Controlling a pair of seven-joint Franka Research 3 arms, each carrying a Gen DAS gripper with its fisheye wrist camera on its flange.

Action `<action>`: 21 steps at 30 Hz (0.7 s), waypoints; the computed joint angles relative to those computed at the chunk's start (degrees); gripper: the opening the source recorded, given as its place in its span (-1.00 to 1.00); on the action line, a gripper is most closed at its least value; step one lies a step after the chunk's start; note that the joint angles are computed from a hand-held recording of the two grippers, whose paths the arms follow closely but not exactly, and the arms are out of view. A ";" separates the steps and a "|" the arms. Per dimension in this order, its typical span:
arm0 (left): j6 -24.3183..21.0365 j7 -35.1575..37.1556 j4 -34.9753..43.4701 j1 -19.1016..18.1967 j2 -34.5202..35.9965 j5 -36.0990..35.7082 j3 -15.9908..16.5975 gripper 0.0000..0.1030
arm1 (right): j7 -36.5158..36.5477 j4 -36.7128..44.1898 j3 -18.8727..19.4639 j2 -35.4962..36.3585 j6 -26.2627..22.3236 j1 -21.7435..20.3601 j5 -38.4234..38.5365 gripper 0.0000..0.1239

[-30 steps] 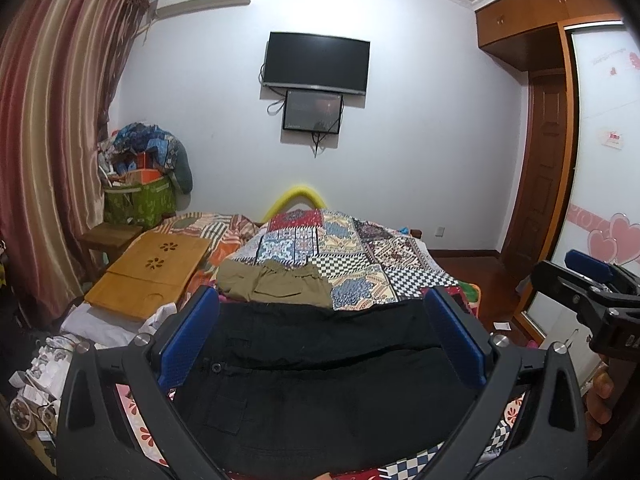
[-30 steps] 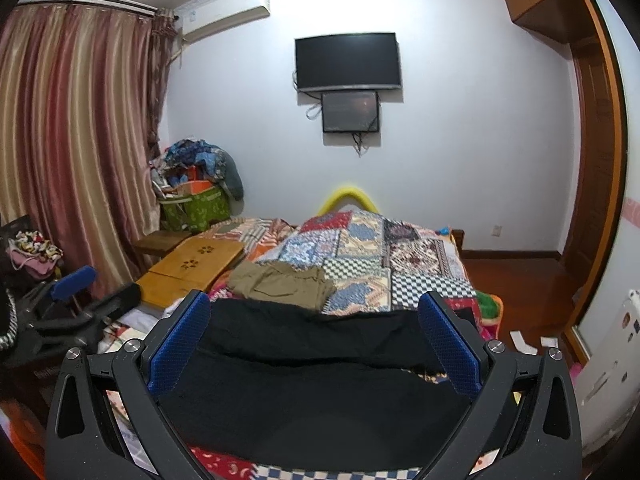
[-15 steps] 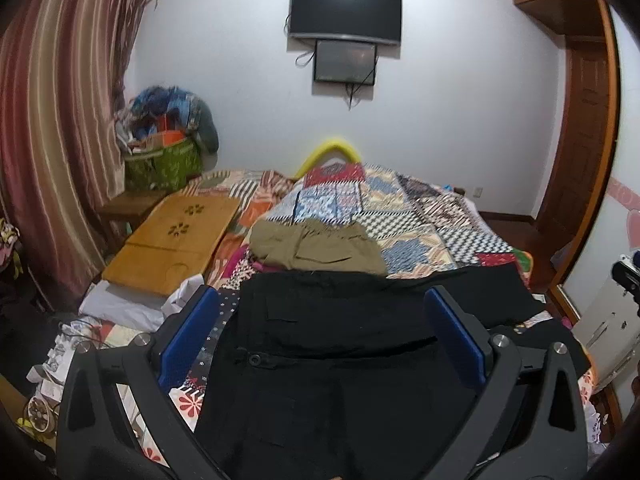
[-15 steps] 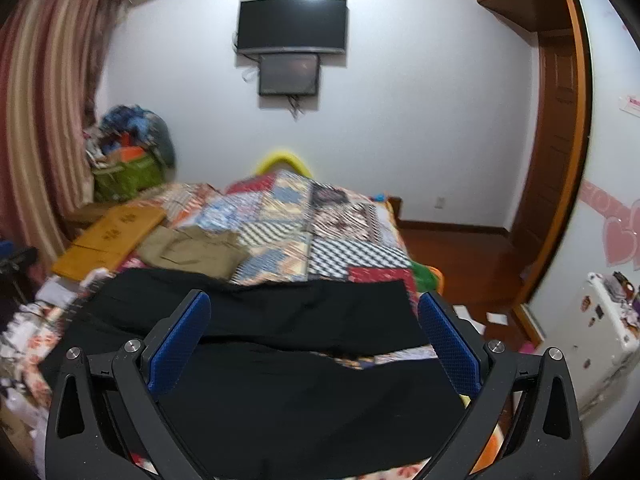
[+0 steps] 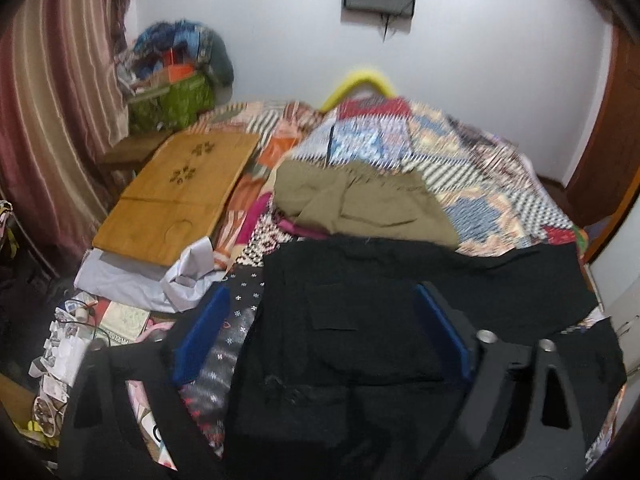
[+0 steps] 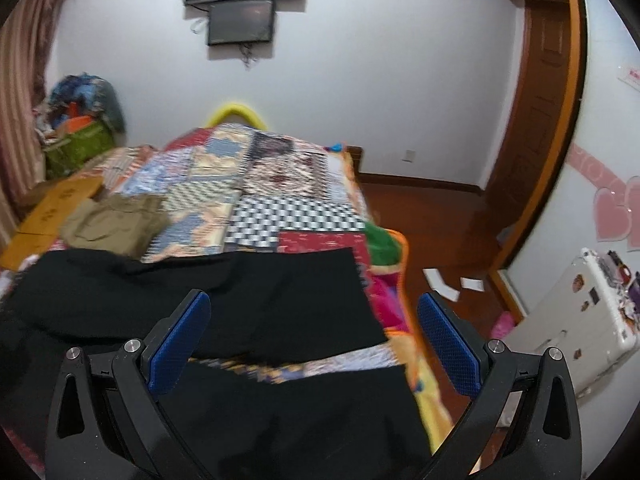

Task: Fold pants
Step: 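Lower both grippers onto the black trousers' waistband edge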

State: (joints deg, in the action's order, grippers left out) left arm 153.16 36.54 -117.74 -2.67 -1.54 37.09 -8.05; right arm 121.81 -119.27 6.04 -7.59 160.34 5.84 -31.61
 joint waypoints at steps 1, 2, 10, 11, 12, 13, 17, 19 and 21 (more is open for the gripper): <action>-0.50 1.47 1.20 0.12 1.54 -1.33 0.21 0.72 | 0.18 0.61 -0.21 0.78 0.04 -0.26 -0.04 0.66; -1.25 2.69 2.76 0.23 3.38 -2.36 0.46 0.71 | -1.19 1.17 -0.84 1.68 0.31 0.00 1.73 0.66; -5.80 10.26 11.70 0.35 13.76 -8.04 2.04 0.58 | -11.03 9.44 -4.53 10.55 -2.49 2.52 8.82 0.66; -6.52 11.04 12.90 0.40 15.12 -8.72 2.28 0.58 | -13.28 10.09 -4.96 11.44 -2.00 2.77 10.51 0.66; -6.98 11.59 13.87 0.38 16.11 -9.32 2.46 0.57 | -15.58 10.97 -5.25 12.54 -1.69 3.02 12.39 0.66; -7.57 12.42 15.01 0.54 17.34 -10.43 2.51 0.57 | -17.06 11.72 -5.65 13.31 -1.77 3.36 13.44 0.66; -10.37 16.34 19.16 1.24 21.08 -14.12 2.70 0.57 | -20.71 17.41 -7.37 18.75 -3.93 4.79 15.77 0.66; -11.57 18.09 21.04 1.68 22.74 -15.79 2.69 0.57 | -22.12 20.36 -8.38 21.54 -5.26 5.62 16.25 0.66; -13.07 19.57 23.33 1.96 24.54 -17.48 2.60 0.57 | -23.89 23.03 -9.08 23.97 -6.69 6.21 16.83 0.66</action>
State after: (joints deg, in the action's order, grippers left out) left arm 140.09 56.11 -94.41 -0.71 23.00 19.61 -5.45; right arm 97.92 -96.24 -3.04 16.39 153.65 12.04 -14.78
